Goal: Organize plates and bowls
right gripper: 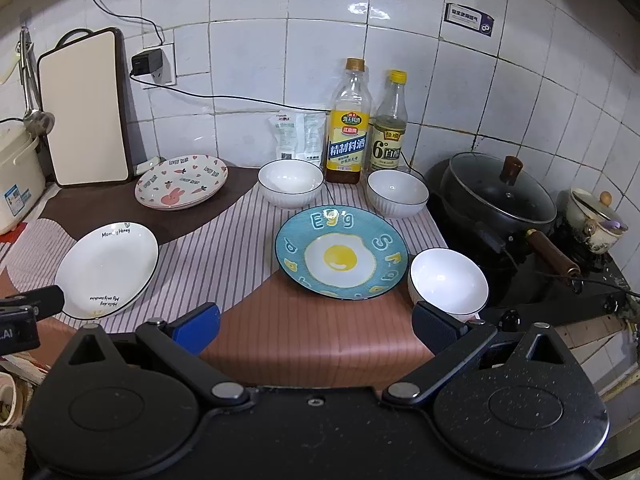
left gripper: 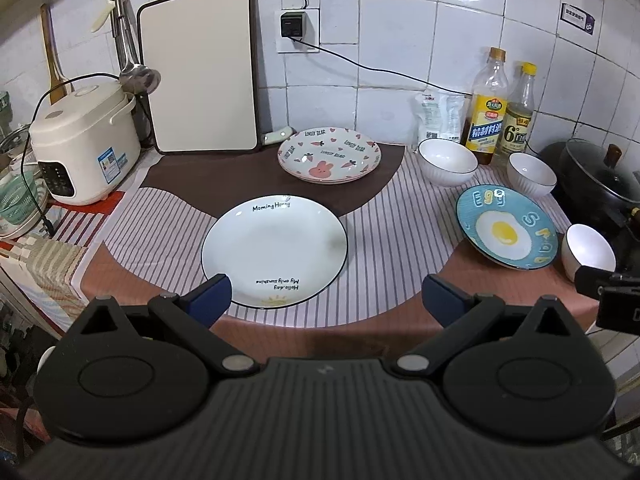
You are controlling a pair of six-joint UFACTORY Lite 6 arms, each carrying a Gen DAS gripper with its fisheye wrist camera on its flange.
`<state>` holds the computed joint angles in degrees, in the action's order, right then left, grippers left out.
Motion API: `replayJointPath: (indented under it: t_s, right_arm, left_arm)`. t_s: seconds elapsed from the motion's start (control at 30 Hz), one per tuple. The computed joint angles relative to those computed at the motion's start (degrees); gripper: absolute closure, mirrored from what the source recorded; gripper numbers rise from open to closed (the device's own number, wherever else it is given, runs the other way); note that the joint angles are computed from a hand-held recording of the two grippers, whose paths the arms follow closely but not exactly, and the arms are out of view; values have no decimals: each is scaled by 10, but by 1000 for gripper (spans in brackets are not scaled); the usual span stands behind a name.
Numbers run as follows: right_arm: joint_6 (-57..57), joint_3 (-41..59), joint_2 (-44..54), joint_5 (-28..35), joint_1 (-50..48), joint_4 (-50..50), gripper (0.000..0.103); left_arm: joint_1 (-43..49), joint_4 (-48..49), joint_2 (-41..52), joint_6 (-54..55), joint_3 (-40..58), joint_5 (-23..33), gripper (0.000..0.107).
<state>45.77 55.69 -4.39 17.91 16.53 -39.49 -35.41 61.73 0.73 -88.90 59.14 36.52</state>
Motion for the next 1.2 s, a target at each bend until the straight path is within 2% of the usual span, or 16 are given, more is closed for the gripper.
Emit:
replayJointPath:
  t_s: [0.5,0.73,1.2]
  right_arm:
    - [18,-4,-3,1,1,-15,0]
    - [21,-6,-8,3,-5,-16,0]
    - [50,-3,6,7,-3,-43,0]
  left_arm:
    - [-18,61,-19,-52,-22,22,4]
    - [-40,104,-9,-89,-22,61,4]
    - [-39,103,-9,-76,-25,49,4]
